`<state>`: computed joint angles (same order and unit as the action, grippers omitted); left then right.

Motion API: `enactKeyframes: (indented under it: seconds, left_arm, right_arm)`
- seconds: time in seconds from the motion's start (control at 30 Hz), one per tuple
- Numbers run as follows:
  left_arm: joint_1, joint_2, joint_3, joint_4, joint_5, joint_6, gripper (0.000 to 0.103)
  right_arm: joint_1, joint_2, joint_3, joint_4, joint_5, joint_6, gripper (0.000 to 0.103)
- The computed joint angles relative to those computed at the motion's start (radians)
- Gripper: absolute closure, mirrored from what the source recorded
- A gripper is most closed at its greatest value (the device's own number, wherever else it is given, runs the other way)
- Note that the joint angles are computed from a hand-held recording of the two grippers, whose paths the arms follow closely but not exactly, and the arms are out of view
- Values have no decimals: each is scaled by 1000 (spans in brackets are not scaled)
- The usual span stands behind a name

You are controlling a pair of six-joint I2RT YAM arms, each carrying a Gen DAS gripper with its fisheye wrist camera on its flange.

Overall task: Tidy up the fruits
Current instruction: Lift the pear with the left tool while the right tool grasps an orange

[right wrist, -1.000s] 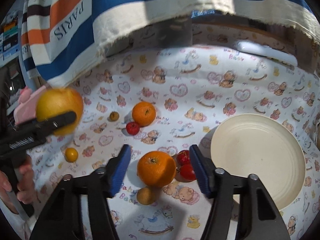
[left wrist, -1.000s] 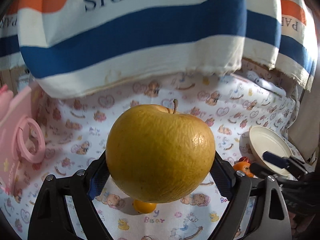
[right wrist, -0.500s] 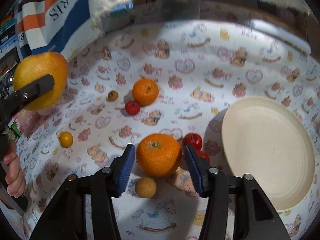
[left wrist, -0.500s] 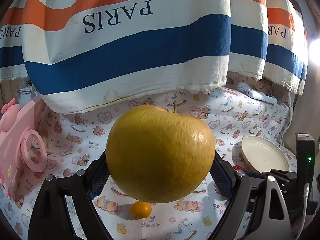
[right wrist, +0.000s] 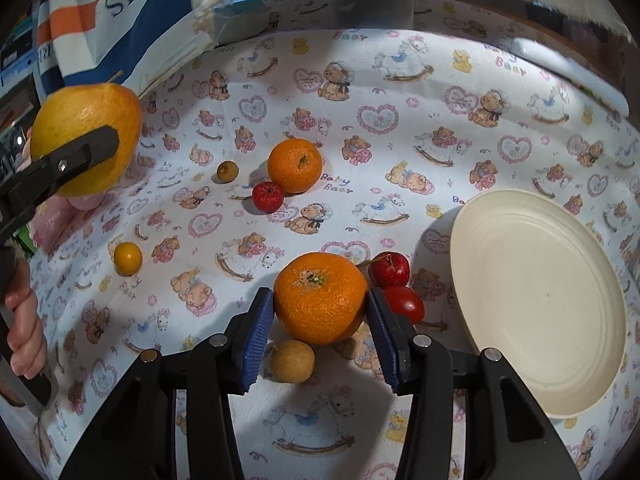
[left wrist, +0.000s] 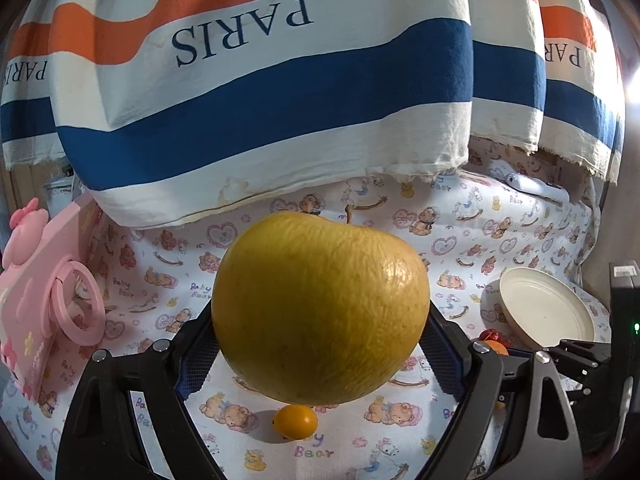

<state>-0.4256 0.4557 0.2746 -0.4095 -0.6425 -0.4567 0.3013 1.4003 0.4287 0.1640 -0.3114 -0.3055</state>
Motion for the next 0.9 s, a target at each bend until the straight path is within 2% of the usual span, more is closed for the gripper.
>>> enactKeyframes:
  seconds: [0.1,0.27,0.4,0.47,0.6,0.7,0.83,0.9]
  left_arm:
    - [19,-22,0,-10,24,-2,15]
    - [-6,-22,-2,-6,-32,5,15]
    - [34,-51,-2,-15,16,10,15]
    - [30,-73,0,-27,16,10,15]
    - [-52,-96,25,-74,-62,-9,15]
    - [-128,-123,58,-126,-103,-27,15]
    - [-301,-82,139,-218,-233,-75,15]
    - [-442,-33,195,-297,-355,-137,15]
  right_arm:
    - [-5,-25,-6,-15,-22,7,55]
    - [-27,-119,-47,10,-57,30,55]
    - [-83,-172,-50,-9,-149,44,55]
    - [-96,-194,-53,-13,-163,57,55]
    - [-111,-274,-67,-26,-157,69,55]
    - [-152,-374,-66,-73,-203,77,55]
    - [-237,-497,-24,-174,-273,90,55]
    - [-298,-535,16,-236,-312,71,55]
